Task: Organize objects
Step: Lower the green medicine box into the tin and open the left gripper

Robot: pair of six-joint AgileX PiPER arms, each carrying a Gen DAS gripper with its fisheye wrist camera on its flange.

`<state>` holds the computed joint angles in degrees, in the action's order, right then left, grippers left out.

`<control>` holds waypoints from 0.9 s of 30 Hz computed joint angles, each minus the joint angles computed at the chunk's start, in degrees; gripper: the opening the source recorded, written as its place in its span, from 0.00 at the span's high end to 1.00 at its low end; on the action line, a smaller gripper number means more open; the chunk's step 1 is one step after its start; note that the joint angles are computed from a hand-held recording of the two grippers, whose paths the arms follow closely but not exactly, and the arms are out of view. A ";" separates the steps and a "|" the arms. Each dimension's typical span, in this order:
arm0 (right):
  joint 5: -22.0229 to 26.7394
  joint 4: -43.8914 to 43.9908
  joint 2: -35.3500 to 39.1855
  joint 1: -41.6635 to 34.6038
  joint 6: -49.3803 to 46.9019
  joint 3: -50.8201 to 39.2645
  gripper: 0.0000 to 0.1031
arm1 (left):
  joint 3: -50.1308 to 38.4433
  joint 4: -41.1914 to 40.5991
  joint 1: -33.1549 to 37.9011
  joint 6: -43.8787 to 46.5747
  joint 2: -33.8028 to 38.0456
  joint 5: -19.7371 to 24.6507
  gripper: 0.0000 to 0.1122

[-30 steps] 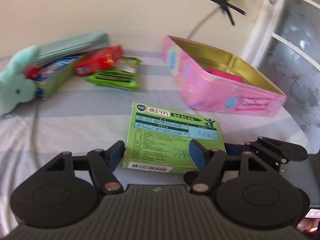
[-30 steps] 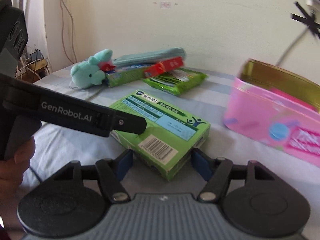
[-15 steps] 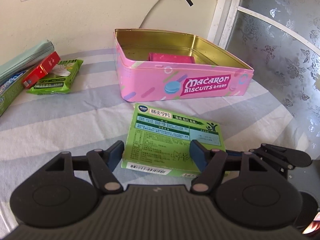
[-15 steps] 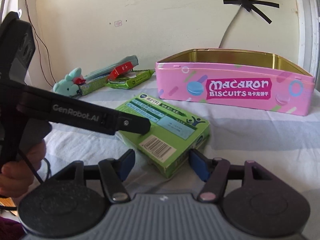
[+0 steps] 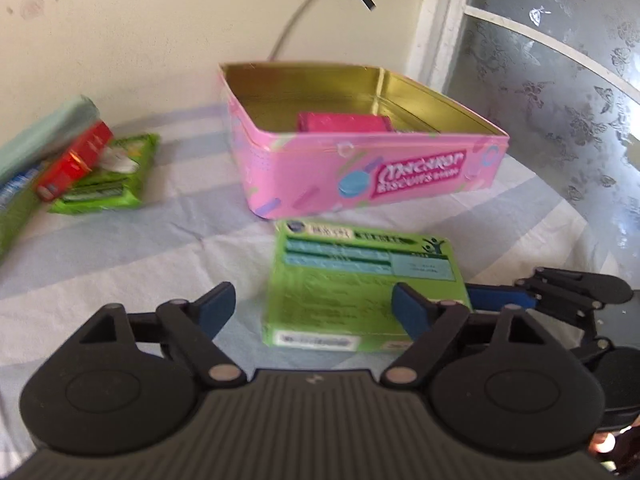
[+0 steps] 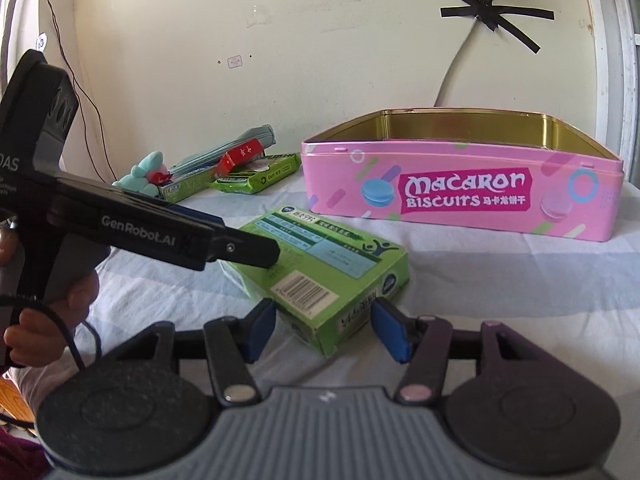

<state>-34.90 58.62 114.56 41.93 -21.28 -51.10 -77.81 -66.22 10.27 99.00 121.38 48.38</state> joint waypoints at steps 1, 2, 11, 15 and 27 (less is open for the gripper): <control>1.17 -0.46 0.49 -0.67 -0.17 -0.84 0.47 | -1.18 1.35 0.17 -2.69 0.88 2.28 0.29; 1.63 -0.16 0.96 -0.93 -0.73 -1.59 0.49 | -0.50 1.00 0.17 -3.10 0.17 2.27 0.30; -7.62 -0.16 -7.53 -3.60 -11.30 -0.66 0.55 | -6.74 -7.71 -1.88 -1.48 -5.98 8.49 0.34; -3.69 -1.01 -5.88 -12.38 -13.21 -4.80 0.55 | -16.23 -5.86 -11.25 -7.05 -0.64 0.33 0.33; 7.63 10.73 7.13 -29.02 -25.24 -21.73 0.51 | -48.58 19.63 -27.28 -35.37 20.85 -10.05 0.33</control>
<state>-27.27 69.35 121.69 12.91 -46.53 -72.83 -126.40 -46.58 -17.01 63.63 142.23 38.33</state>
